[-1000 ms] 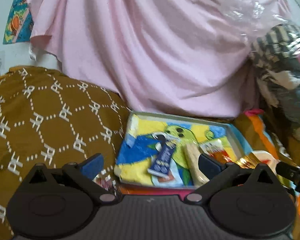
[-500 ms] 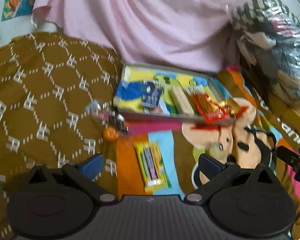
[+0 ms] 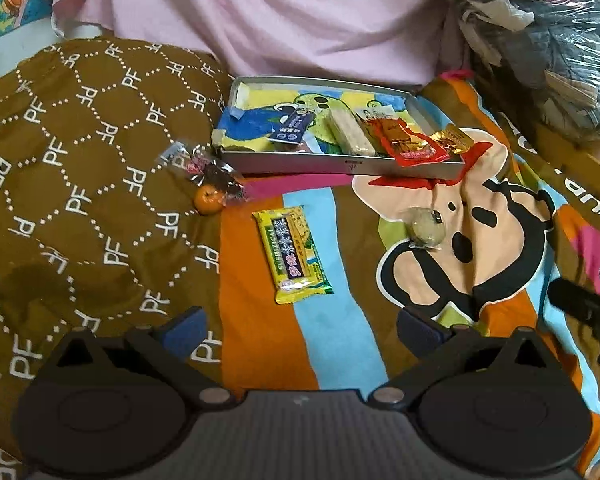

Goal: Organize snacks
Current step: 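Lift both open tools up and away from the frog tray, then move left tool to the yellow biscuit packet while right moves to the clear round cake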

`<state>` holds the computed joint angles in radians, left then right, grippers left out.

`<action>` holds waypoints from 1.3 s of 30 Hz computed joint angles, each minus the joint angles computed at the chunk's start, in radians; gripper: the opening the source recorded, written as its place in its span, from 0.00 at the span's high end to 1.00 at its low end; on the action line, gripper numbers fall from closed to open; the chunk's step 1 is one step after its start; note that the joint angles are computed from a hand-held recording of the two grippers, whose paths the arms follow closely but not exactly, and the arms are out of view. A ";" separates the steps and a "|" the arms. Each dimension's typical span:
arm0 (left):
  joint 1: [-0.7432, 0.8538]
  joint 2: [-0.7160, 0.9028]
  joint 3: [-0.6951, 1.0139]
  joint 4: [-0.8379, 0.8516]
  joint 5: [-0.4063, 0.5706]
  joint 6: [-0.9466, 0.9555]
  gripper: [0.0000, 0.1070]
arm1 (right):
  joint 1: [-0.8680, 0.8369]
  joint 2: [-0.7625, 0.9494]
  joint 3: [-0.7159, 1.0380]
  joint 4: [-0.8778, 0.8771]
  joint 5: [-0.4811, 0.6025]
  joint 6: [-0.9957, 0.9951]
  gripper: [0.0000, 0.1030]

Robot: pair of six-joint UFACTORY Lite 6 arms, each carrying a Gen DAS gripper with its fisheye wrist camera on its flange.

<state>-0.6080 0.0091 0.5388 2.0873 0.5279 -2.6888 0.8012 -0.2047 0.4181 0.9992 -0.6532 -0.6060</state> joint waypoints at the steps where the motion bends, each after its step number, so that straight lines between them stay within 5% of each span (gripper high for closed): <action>1: -0.002 0.010 0.007 -0.007 -0.002 0.001 0.04 | -0.006 0.000 -0.003 -0.008 0.004 0.012 0.01; 19: 0.046 0.212 0.149 -0.058 -0.056 0.104 0.04 | -0.166 0.155 0.088 -0.244 0.097 0.135 0.01; 26: 0.114 0.281 0.220 0.019 -0.087 0.077 0.04 | -0.233 0.284 0.184 -0.439 0.120 0.171 0.01; 32: 0.187 0.340 0.274 0.326 -0.094 -0.160 0.04 | -0.327 0.434 0.304 -0.740 0.203 0.333 0.01; 39: 0.241 0.463 0.429 0.300 -0.137 -0.094 0.04 | -0.404 0.598 0.485 -0.907 0.248 0.423 0.01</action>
<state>-0.3672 0.4723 0.9680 2.3874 0.3909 -2.7830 0.3970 0.3938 0.9034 0.0924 -0.4049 -0.1834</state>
